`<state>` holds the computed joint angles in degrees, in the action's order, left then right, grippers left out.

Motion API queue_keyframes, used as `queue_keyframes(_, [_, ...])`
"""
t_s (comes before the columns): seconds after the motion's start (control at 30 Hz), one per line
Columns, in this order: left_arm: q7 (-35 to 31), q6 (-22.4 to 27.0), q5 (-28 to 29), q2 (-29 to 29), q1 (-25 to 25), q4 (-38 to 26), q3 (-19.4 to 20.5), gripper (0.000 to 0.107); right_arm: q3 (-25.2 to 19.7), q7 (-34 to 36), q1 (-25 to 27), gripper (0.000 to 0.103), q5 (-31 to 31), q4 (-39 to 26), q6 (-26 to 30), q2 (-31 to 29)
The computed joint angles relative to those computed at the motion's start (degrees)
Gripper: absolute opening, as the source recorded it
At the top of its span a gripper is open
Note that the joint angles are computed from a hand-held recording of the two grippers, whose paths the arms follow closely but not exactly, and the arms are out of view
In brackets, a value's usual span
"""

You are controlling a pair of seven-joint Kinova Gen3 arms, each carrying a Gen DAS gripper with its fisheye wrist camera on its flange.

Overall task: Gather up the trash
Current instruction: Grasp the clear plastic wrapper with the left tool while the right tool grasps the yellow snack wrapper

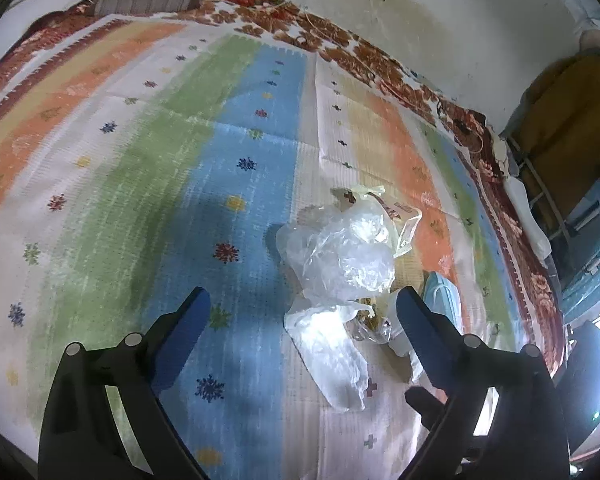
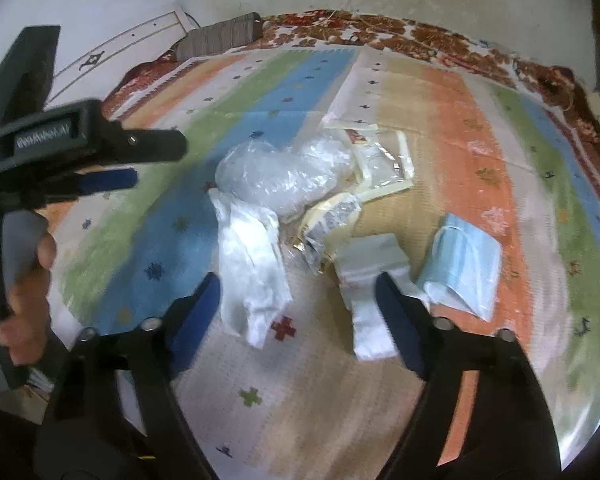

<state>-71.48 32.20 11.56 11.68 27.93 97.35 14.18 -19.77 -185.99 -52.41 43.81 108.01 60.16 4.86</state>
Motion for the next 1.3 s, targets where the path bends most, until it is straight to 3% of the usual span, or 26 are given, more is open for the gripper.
queue_keyframes(0.13, [-1.5,0.2,1.4,1.6,-1.3,-0.5,0.8,0.088,1.1,1.6,1.2,0.068,0.0,0.4,-2.4,0.8])
queue_keyframes(0.23, [-0.1,-0.3,-0.7,2.7,-4.7,-0.9,5.0,0.084,2.0,1.6,2.3,0.063,0.2,1.1,-5.0,1.0])
queue_keyframes(0.33, [0.3,-1.6,-1.1,3.2,-4.1,-1.1,4.5,0.084,2.9,1.9,3.5,0.059,0.4,1.9,-8.0,1.5])
queue_keyframes(0.4, [-0.5,-2.1,-0.1,4.2,-5.8,-1.5,6.2,0.084,3.5,2.6,4.4,0.051,0.0,2.4,-10.2,1.6])
queue_keyframes(0.53, [-0.7,-2.4,0.0,6.4,-4.2,-3.4,5.2,0.082,4.8,6.8,7.5,0.043,-3.2,3.8,-16.1,1.1])
queue_keyframes(0.6, [-0.3,-2.9,-0.4,7.5,-4.1,-3.9,5.6,0.081,5.3,7.9,8.6,0.023,-5.0,4.3,-17.7,1.0])
queue_keyframes(0.63, [-0.5,-3.3,-0.3,8.0,-4.2,-4.1,5.8,0.08,5.3,8.8,9.7,0.019,-6.4,4.7,-19.1,1.0])
queue_keyframes(0.73, [-1.4,-3.5,0.5,9.1,-1.0,-5.0,2.7,0.073,5.6,10.5,9.7,0.015,-7.3,4.7,-19.6,1.3])
queue_keyframes(0.8, [-2.6,-3.2,3.1,9.8,-0.6,-5.3,1.5,0.055,5.6,11.4,9.3,0.012,-7.1,4.5,-19.0,1.4])
queue_keyframes(0.87, [-3.3,-3.1,4.8,10.3,-2.4,-5.2,3.1,0.025,5.5,11.3,8.7,0.011,-6.2,4.2,-17.5,1.3])
queue_keyframes(0.93, [-3.0,-4.5,4.7,9.7,-3.1,-4.4,4.0,0.011,5.4,11.3,8.6,0.011,-6.2,4.0,-16.1,0.9])
queue_keyframes(1.1, [1.6,-6.4,-0.7,7.3,-2.4,-3.3,4.3,0.006,4.8,12.7,8.8,0.01,-6.5,3.2,-14.3,0.0])
queue_keyframes(1.17, [5.9,-6.4,-4.8,6.4,0.6,-3.5,1.5,0.005,4.6,13.5,8.9,0.01,-6.7,2.6,-13.5,0.0])
queue_keyframes(1.3, [14.2,-2.4,-14.0,4.7,10.9,-5.6,-8.9,0.004,4.2,14.5,9.2,0.01,-7.8,1.5,-11.4,-0.9])
